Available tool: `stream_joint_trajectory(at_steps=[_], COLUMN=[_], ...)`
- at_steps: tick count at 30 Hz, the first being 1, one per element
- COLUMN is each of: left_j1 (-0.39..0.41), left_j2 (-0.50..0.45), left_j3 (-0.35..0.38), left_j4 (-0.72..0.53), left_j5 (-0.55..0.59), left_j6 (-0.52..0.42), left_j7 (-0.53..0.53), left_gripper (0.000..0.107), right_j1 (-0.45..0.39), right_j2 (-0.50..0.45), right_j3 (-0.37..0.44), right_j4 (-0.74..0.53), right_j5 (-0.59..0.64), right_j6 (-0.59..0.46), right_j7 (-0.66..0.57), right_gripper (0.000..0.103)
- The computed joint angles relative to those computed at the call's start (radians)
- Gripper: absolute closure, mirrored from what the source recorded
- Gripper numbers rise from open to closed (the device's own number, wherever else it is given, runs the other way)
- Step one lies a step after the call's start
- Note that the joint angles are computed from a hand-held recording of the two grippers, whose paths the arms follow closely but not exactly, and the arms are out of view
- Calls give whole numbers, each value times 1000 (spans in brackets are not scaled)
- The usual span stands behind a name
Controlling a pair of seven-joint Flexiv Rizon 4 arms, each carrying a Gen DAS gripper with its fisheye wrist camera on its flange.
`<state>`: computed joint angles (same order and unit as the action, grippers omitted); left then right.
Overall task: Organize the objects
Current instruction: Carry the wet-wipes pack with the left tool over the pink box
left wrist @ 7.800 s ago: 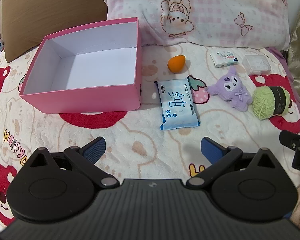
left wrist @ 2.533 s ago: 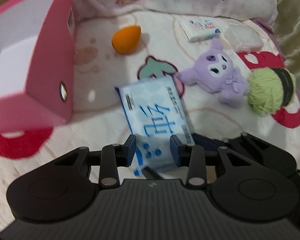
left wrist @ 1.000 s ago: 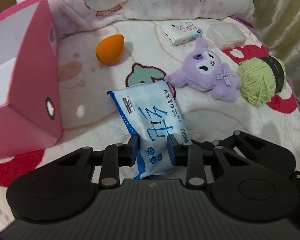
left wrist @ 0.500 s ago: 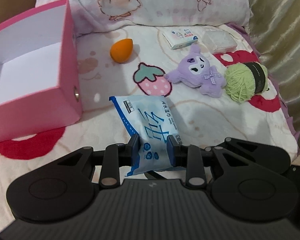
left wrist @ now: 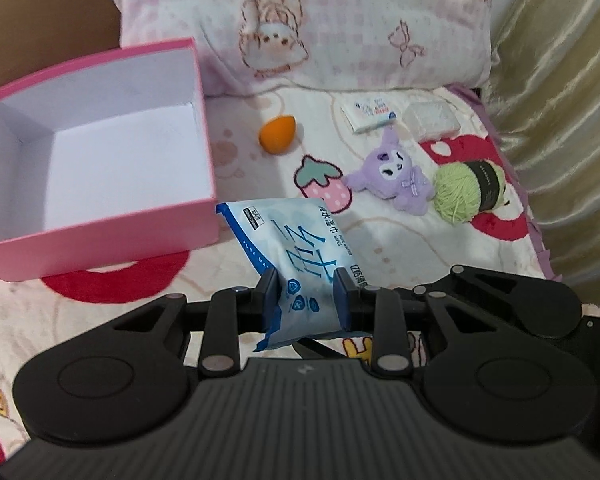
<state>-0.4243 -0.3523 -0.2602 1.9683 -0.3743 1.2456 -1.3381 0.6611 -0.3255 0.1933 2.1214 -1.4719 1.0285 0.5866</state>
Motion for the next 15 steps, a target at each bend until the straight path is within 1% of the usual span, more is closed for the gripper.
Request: stream_joint_trajectory(at_steps=[7,11,15], left_j1=[18,39,48], left_j2=[85,121,135], left_j3=[26,41,73], left_j4=[45,54,37], left_j5=[4,-14,19], left_j6=[12,-2,-10], left_j7=[11,31,20], left_gripper=[79,79,79], right_j1=[40,51,58], right_j2=[-6,-24,-54], right_j3=[6,-10,-31], right_j4=[-78,-128,-191], right_j5=[76,81,85], right_j6=[-43,-35,-20], right_j7=[-156,-221,-292], right_gripper=[57,57,57])
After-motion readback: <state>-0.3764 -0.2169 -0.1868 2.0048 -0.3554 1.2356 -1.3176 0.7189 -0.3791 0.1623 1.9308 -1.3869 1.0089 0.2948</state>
